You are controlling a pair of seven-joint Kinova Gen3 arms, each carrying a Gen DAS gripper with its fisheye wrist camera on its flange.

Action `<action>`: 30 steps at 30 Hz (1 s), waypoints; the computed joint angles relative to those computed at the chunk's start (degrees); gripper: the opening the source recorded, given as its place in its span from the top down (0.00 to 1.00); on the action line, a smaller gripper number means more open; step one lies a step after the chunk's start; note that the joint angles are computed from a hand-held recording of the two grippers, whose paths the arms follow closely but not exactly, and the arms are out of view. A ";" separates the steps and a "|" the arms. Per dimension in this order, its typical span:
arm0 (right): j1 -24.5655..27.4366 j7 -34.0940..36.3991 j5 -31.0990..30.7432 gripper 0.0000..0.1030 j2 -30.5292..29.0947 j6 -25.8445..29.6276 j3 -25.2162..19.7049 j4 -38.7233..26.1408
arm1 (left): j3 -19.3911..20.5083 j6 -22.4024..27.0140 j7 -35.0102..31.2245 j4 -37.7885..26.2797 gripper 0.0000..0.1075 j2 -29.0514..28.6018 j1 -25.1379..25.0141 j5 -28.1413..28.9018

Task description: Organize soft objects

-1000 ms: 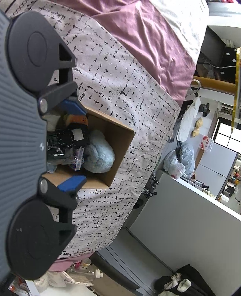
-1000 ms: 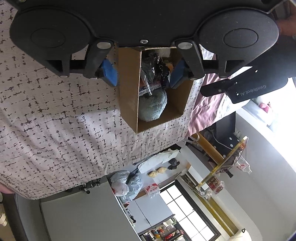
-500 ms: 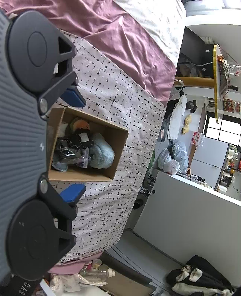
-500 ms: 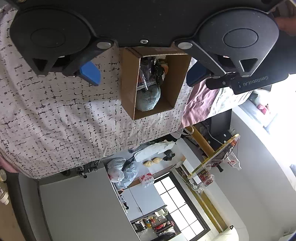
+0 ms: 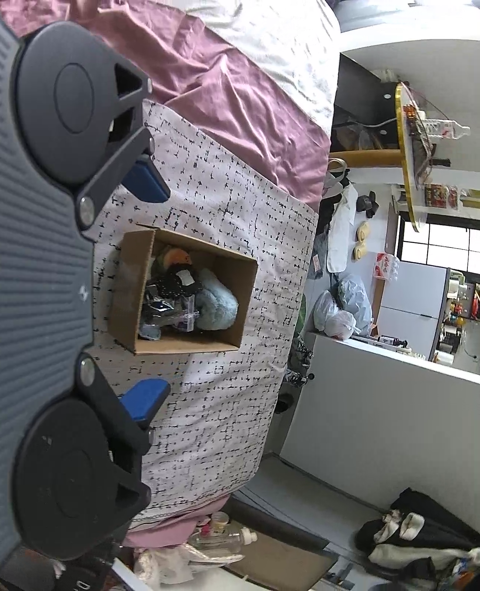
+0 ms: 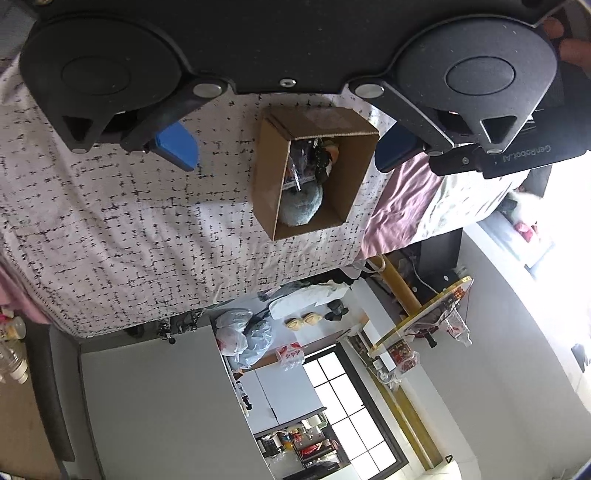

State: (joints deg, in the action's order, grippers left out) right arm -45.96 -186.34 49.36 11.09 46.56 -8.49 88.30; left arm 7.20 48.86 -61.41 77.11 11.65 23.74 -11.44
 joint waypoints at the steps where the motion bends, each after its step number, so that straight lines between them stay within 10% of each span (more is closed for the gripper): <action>1: -0.24 0.38 -0.15 0.00 -0.25 0.78 -0.18 -0.14 | 0.07 0.12 -0.28 0.31 0.06 -0.51 0.29 -0.54; 30: -5.69 4.89 0.86 0.00 -5.00 18.02 -7.37 -1.23 | 6.47 -1.18 3.39 13.58 0.05 -13.88 0.32 -7.75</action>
State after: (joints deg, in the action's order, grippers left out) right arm -51.65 -181.45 50.23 6.09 64.58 -15.86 87.07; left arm 13.67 47.68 -58.02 90.69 -2.23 24.06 -19.19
